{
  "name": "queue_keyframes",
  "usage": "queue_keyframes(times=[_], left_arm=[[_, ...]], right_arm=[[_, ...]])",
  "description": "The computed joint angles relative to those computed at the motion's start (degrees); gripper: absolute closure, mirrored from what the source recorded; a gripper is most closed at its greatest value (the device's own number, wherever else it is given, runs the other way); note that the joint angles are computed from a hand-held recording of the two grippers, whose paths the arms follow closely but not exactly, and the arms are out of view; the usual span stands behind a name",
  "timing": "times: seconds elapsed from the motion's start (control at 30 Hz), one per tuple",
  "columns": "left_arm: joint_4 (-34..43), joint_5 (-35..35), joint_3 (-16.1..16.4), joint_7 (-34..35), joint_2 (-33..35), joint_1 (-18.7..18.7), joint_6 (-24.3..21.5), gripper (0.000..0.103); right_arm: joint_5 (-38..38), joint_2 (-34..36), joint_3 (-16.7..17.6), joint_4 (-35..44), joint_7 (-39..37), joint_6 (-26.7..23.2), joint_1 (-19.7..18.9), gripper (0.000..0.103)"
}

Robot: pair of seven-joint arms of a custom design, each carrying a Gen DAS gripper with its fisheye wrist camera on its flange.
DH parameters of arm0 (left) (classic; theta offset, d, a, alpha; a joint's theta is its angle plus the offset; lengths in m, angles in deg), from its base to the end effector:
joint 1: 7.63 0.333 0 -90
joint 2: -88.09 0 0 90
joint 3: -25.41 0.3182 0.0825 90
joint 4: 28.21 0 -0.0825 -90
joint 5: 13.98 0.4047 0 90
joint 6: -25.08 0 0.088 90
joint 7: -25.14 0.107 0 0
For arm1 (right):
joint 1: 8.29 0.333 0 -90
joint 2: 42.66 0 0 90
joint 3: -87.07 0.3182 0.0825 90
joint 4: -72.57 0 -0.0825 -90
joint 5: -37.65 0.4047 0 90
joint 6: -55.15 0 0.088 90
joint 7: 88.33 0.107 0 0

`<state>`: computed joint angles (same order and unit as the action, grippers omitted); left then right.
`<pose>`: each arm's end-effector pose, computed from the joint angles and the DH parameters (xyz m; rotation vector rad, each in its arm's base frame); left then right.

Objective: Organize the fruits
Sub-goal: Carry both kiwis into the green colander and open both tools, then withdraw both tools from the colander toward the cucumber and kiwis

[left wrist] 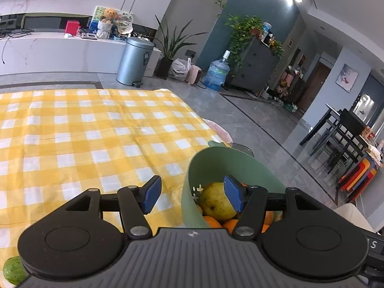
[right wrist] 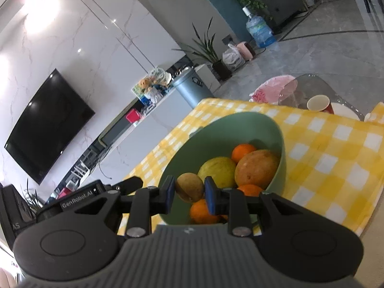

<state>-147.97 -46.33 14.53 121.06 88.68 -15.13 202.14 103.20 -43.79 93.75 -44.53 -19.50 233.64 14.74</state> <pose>0.5909 -0.1495 0.5209 -1.8695 1.6476 -1.2676 0.5505 0.2254 0.5336 -1.2587 1.6034 -0.1524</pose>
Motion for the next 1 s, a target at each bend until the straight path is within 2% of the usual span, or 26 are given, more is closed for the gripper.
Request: queue_keyframes(times=[0.03,0.1,0.2,0.37,0.47,0.53,0.63,0.67,0.73,0.8,0.87,0.93,1.0], left_arm=[[-0.06,1.32,0.09,-0.96,0.00,0.02,-0.19,0.033],[-0.04,2.81,0.13,-1.94,0.00,0.02,-0.53,0.033],[-0.09,0.45,-0.17,0.41,-0.16,-0.15,-0.39,0.033],[-1.34,11.37,0.71,-9.33,-0.69,-0.07,0.33,0.033],[-2.04,15.48,1.15,-13.87,-1.49,0.08,-0.45,0.033],[-3.03,18.42,1.44,-16.87,-2.62,0.16,-0.77,0.033],[-4.54,25.60,1.61,-23.94,-4.54,0.88,-1.81,0.033],[-5.06,27.46,1.73,-25.79,-5.25,1.04,-2.36,0.033],[-6.20,29.81,2.17,-28.05,-6.74,0.94,-3.36,0.033],[-7.36,31.21,2.67,-29.60,-8.06,0.76,-4.12,0.033],[-7.81,32.78,2.94,-31.71,-9.22,0.97,-6.90,0.031],[-8.29,32.53,3.64,-33.01,-10.25,0.78,-9.63,0.031],[-9.67,29.82,5.22,-31.65,-11.27,-0.35,-9.77,0.031]], right_arm=[[-0.62,0.18,-0.11,0.04,0.94,-0.77,-0.14,0.066],[-2.07,0.21,-0.19,-0.20,3.14,-1.15,-0.42,0.064],[4.21,0.16,-0.31,0.42,-1.53,-1.15,-0.36,0.064],[7.21,0.00,-0.24,0.59,-4.03,-1.72,-0.45,0.063],[7.72,-0.23,-0.25,0.58,-4.85,-1.51,-0.40,0.055],[5.76,-0.56,-0.16,0.03,-3.34,-1.27,-0.41,0.052],[-2.98,-0.86,-0.07,-1.24,4.23,-0.87,-0.66,0.051],[-3.83,-1.02,-0.22,-1.31,4.61,-1.43,-0.60,0.051],[0.02,-1.26,-0.91,-0.57,0.78,-4.27,-0.23,0.049],[4.13,-1.50,-1.56,0.28,-2.19,-9.51,-0.43,0.048],[6.35,-1.50,-1.51,0.87,-4.28,-12.55,-0.51,0.049],[4.15,-1.38,-1.15,1.35,-5.24,-14.82,-0.58,0.049],[-2.88,-1.10,-0.83,1.99,-3.73,-18.56,-0.81,0.052]])
